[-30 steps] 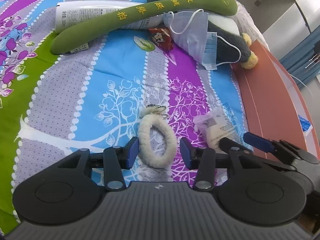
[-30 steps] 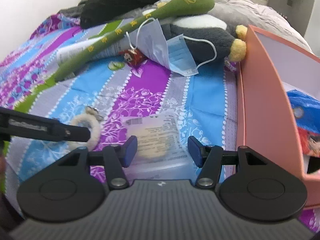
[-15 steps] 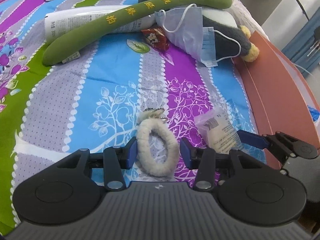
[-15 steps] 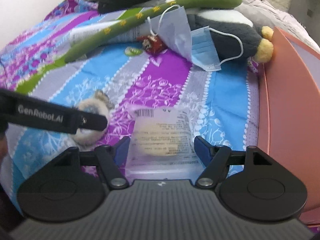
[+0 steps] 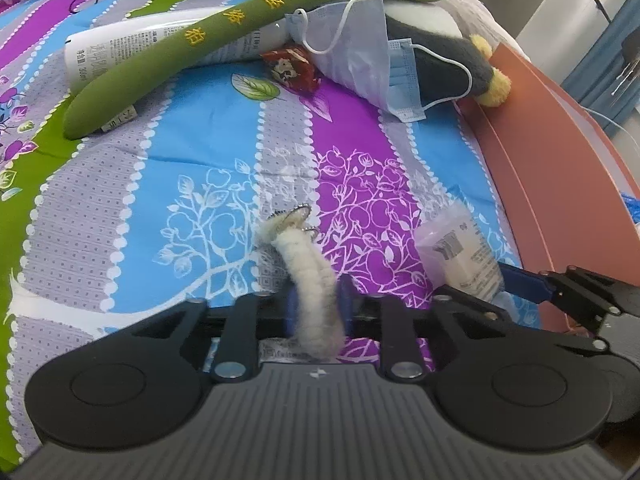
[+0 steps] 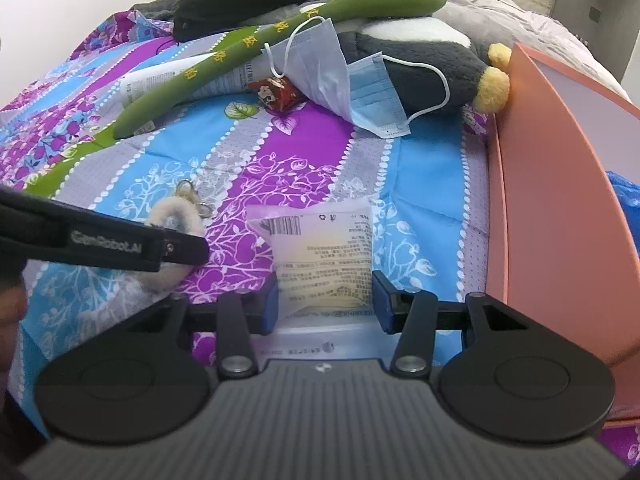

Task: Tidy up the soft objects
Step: 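Lift and carry the white ring and clear packet over the pink box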

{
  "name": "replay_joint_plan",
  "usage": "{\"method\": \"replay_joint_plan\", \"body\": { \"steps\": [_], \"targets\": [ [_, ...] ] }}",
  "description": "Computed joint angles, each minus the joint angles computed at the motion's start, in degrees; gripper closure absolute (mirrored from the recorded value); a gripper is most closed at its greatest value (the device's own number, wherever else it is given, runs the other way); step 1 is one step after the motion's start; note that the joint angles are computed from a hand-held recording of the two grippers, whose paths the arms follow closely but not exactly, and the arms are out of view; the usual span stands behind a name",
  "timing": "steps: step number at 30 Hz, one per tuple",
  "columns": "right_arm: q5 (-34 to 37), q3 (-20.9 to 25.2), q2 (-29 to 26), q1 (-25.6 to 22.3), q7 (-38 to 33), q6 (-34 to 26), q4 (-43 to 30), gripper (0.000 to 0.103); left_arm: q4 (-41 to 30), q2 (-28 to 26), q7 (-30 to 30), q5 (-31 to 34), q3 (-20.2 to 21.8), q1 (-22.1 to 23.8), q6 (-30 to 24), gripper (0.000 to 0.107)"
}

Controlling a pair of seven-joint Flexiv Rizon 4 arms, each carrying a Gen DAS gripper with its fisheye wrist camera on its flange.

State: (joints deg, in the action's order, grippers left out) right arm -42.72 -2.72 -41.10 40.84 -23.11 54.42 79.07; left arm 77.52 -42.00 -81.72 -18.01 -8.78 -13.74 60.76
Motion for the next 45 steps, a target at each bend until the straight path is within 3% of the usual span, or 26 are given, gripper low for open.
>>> {"method": "replay_joint_plan", "body": {
  "steps": [14, 31, 45],
  "targets": [
    [-2.1, -0.2, 3.3, 1.0, 5.5, -1.1, 2.4, 0.053, 3.3, 3.0, 3.1, -3.5, -2.8, 1.4, 2.5, 0.096],
    [-9.7, 2.1, 10.4, 1.2, 15.9, -2.8, 7.3, 0.053, 11.8, 12.8, 7.7, -9.6, -4.8, 2.3, 5.1, 0.096],
    [-19.8, 1.7, 14.3, 0.7, 21.4, -5.1, 6.9, 0.053, 8.1, 15.1, 14.5, -14.1, -6.9, 2.0, 6.6, 0.096]
  ]
}}
